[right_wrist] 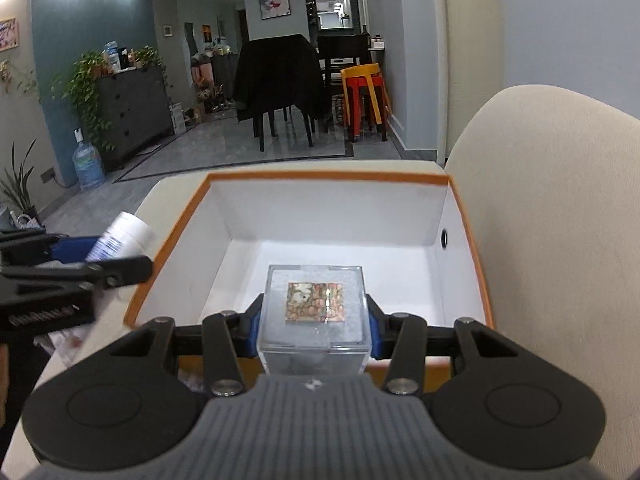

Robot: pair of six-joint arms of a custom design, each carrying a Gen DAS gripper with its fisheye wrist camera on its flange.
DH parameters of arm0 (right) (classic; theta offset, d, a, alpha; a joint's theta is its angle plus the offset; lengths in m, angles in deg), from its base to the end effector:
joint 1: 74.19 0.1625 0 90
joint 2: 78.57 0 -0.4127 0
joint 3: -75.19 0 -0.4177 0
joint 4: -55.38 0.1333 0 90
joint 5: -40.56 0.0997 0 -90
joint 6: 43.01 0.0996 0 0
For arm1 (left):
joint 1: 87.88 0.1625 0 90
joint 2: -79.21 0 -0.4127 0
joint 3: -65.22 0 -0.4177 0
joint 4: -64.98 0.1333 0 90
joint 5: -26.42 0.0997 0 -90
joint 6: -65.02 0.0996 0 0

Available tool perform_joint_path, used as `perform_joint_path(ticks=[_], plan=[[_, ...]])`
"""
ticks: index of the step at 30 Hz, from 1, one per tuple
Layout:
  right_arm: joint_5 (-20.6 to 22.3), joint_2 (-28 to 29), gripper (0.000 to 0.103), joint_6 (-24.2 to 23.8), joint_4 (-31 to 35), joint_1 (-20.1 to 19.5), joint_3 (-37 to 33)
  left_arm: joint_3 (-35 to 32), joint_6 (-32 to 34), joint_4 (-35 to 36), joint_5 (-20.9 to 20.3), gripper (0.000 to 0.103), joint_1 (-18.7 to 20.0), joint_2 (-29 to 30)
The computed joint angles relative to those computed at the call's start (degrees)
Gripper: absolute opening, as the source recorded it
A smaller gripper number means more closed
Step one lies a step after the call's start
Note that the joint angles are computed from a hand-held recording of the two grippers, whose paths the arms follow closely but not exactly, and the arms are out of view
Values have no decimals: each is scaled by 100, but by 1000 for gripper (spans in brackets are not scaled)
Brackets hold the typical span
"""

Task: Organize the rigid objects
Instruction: 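Carry the cube box into the shoebox with the right tool while the left tool lifts the tube, then open the right tool and the left tool, releasing both items into the shoebox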

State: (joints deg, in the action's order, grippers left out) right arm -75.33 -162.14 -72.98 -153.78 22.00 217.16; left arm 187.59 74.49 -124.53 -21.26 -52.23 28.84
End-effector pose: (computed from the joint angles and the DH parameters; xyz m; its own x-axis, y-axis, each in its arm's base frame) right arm 0.1316 -0.3800 0.2601 -0.7841 0.0015 0.6207 -0.5129 0.5615 -0.6494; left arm -0.3015 -0.4628 0.0638 -0.5558 0.4989 -0.6650 0.8234 0.4409 -0.3574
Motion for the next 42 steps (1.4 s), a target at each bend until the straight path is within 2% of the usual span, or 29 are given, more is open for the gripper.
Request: perform_joint_path(ticks=[11, 19, 20, 22, 35, 42], plan=[[-51, 547, 47, 182, 240, -286, -617, -688, 208, 390, 59, 51, 266, 659], [-166, 863, 47, 532, 665, -423, -937, -905, 527, 669, 338, 49, 269, 996], [-224, 909, 47, 566, 724, -421, -983, -941, 553, 701, 355, 30, 281, 1025], [-274, 986, 47, 633, 823, -467, -1033, -1028, 455, 988, 370, 21, 300, 1049], [-249, 1185, 47, 1031, 1694, -610, -1412, -989, 343, 1027, 519, 22, 277, 1036], [-350, 1305, 48, 989, 1688, -547, -1458, -947, 312, 1084, 577, 22, 286, 966]])
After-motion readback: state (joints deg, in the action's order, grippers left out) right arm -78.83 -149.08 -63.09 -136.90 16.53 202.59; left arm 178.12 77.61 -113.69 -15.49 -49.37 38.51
